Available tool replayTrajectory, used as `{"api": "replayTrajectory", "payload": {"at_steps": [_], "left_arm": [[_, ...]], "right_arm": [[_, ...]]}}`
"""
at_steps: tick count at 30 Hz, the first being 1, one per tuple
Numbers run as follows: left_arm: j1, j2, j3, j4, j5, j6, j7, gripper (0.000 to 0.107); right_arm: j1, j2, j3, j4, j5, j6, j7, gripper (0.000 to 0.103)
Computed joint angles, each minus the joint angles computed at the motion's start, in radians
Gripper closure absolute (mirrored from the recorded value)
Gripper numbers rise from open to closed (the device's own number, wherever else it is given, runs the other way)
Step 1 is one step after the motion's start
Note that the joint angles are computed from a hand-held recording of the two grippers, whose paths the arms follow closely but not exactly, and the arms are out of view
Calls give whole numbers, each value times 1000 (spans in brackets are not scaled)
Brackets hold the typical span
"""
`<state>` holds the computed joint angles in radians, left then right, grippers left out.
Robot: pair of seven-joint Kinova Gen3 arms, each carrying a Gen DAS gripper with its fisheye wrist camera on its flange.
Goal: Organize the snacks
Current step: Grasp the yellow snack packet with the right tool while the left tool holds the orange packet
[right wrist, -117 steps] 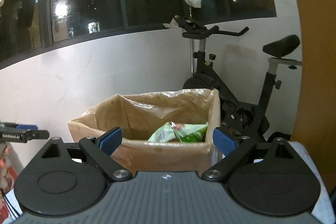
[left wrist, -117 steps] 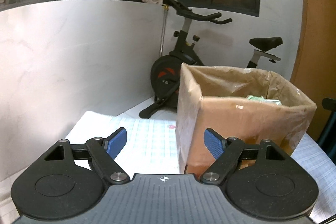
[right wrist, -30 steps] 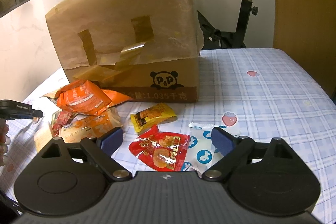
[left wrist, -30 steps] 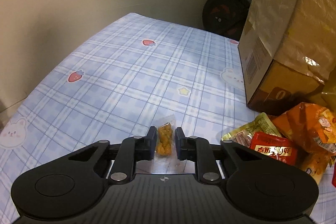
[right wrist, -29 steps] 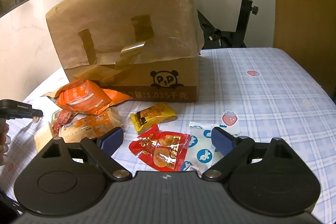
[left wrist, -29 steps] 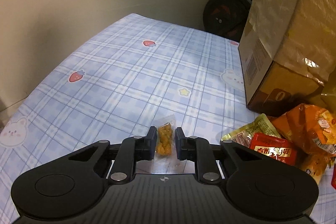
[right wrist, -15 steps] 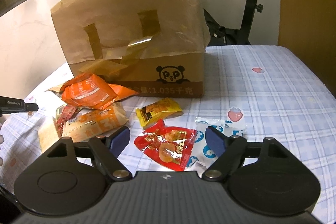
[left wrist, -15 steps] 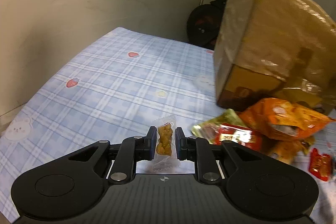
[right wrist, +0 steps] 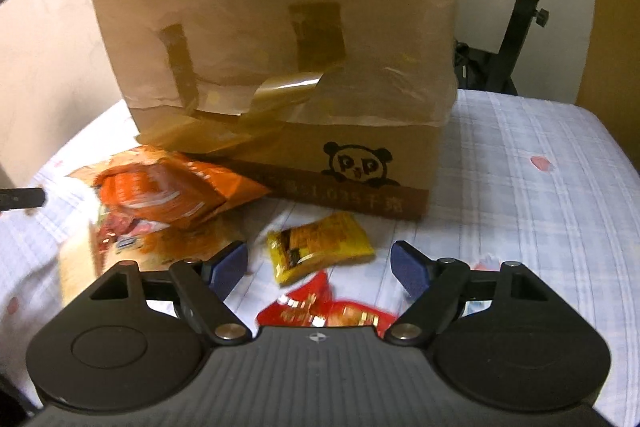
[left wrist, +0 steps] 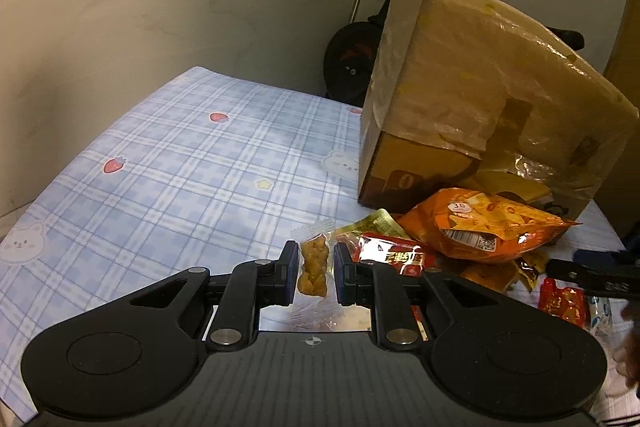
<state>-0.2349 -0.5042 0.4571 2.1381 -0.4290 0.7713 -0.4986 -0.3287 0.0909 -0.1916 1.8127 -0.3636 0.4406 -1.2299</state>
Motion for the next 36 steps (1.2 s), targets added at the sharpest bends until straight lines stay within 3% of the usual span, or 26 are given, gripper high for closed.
{"api": "replayTrajectory", "payload": {"at_steps": [7, 14, 18, 29, 36], "left_arm": [[7, -7, -11, 9, 18, -13, -9, 88], [7, -10, -21, 11, 34, -22, -25, 88], [4, -10, -19, 11, 38, -27, -31, 88], [-7, -22, 0, -6, 47, -26, -45, 88], [-16, -31, 18, -23, 51, -26, -55, 88]], "right_arm": [[-71, 99, 19, -115, 198, 67, -79, 22], [-76, 159, 8, -183, 247, 123, -85, 22], [-60, 173, -7, -199, 225, 146, -54, 22], [-2, 93, -20, -97, 104, 94, 2, 53], [37, 18, -19, -18, -18, 46, 79, 54]]}}
